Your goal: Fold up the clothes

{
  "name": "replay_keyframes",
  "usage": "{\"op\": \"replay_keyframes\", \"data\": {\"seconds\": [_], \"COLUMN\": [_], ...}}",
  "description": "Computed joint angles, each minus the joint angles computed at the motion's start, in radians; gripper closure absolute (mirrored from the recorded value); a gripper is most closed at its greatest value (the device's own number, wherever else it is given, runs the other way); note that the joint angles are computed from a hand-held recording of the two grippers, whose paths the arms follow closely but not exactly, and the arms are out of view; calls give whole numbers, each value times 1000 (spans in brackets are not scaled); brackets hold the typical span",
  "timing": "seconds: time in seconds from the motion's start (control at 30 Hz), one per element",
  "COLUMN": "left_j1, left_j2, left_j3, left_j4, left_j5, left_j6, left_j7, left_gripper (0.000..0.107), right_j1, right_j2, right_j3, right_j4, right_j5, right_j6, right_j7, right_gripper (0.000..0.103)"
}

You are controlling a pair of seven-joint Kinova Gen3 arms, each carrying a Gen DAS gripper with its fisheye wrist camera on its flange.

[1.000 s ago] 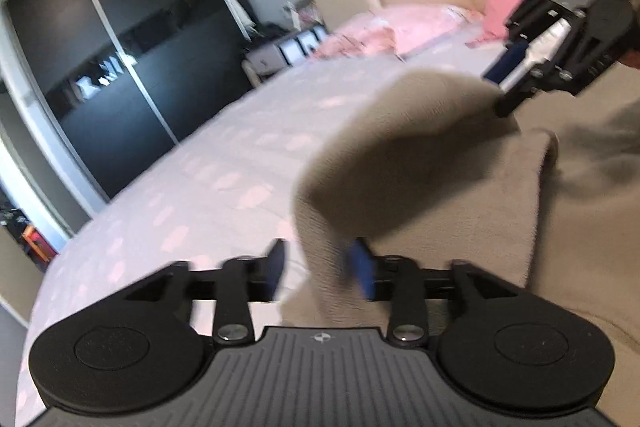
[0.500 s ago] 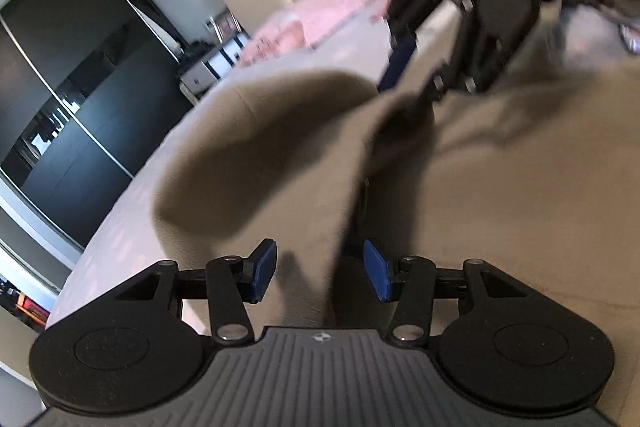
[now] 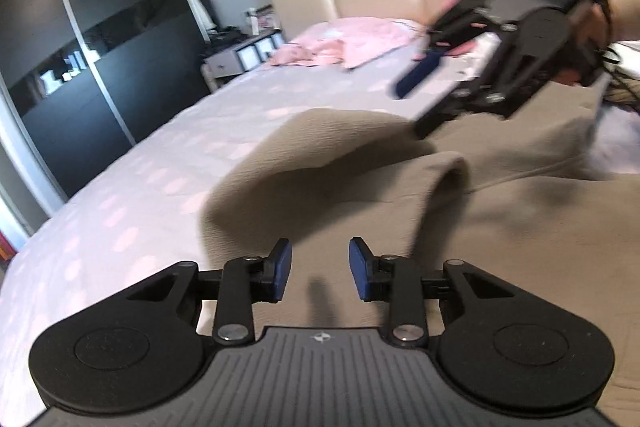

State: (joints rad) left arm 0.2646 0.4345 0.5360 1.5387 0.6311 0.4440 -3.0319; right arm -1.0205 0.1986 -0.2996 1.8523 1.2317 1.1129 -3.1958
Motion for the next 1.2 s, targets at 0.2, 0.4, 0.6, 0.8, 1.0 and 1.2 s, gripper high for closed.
{"op": "replay_keyframes", "data": {"seconds": [0.2,0.4,0.6,0.8,1.0,1.2], "left_j1": [126,192,116,124,224,14], "left_j2": [-12,30,62,76,64,67], "left_j3": [-110,-171,-79,-75,-192,37], "left_j4": [-45,-141,-149,-73,-28,-6], "left_j5": [-130,-246,-337,-331,-265,-462], "left_j6": [73,176,191,-45,-273,-127], "left_j7": [127,287,339,254,140,211], "left_gripper": [83,90,92,94,94,94], "right_j1": [-3,-15,-17,-3,-32,-65], "right_j2": [52,124,74,20,2,-3], "right_j3": [20,74,101,83,44,19], "right_j4": [-107,-237,-284,-353,-395,-331], "right_j5": [-11,-34,-89,-100,-120,-175], "right_j6": [23,47,42,92,127,111], "right_j7": [172,372,418,396,437,395], "right_gripper": [43,46,89,91,91,91]}}
